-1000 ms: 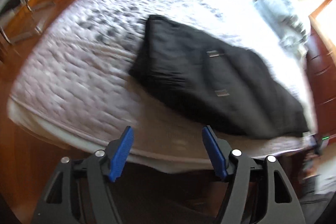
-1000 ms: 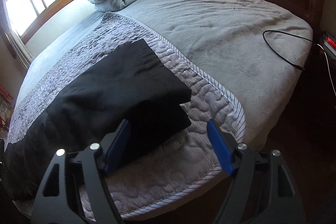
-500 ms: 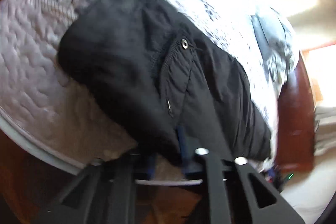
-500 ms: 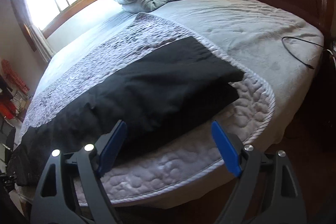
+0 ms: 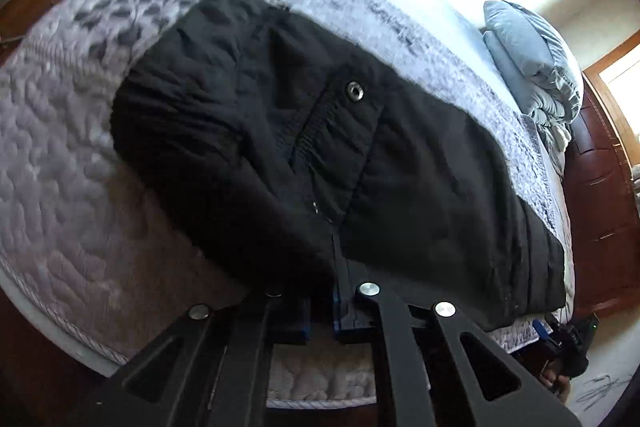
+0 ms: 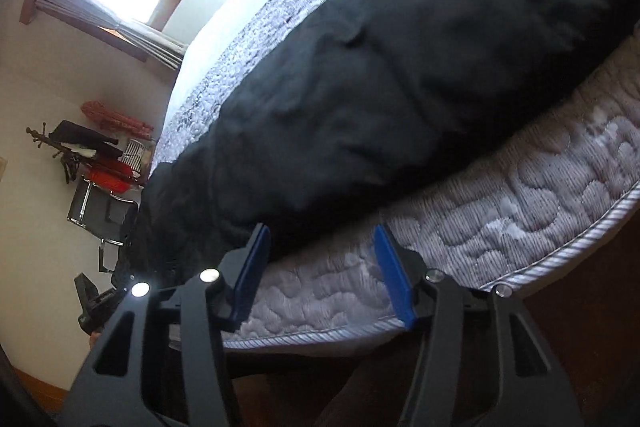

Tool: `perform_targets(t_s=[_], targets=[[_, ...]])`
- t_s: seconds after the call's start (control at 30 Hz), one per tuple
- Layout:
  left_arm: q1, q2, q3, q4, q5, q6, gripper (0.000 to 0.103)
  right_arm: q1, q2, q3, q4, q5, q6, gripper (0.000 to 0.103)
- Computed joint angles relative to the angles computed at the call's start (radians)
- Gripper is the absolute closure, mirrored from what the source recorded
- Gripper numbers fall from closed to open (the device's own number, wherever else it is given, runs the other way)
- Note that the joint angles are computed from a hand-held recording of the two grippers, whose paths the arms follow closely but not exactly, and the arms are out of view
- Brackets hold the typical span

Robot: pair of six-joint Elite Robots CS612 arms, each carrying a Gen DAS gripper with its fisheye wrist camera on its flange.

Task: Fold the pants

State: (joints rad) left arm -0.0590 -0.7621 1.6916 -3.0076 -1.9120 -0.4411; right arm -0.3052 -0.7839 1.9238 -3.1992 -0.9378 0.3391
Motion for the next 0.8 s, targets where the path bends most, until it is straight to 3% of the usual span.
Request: perform_targets(t_s=[0.07, 0.13, 0.33, 0.57, 0.63, 0.7, 0.8], targets=[[0.011, 0.02, 0.018, -0.088, -0.046, -0.078, 0.095, -0.006, 0.012, -0.007, 0.001, 0.029, 0.041, 0.055], [0.006, 0.017, 0.028, -0.113, -0.036, -0.102, 0.095, -0.013, 0.024, -0.013, -0.025, 0.06, 0.078, 0.068], [-0.026, -0.004, 0.028, -0.061, 0.068, -0.008, 0.092, -0.018, 0.052, -0.055, -0.077, 0.081, 0.161, 0.088], [-0.02, 0.013, 0.002, -0.052, 0.048, -0.021, 0.091, -0.01, 0.053, -0.081, -0.038, 0.063, 0.167, 0.087], [-0.005, 0.024, -0.018, -0.043, 0.038, -0.02, 0.092, -0.007, 0.063, -0.097, -0.014, 0.062, 0.181, 0.095], [-0.013, 0.033, -0.052, -0.038, 0.052, -0.012, 0.094, -0.013, 0.067, -0.103, -0.041, 0.077, 0.171, 0.097], [-0.013, 0.03, -0.068, -0.137, 0.068, 0.001, 0.095, -0.007, 0.081, -0.13, -0.14, 0.112, 0.199, 0.098]])
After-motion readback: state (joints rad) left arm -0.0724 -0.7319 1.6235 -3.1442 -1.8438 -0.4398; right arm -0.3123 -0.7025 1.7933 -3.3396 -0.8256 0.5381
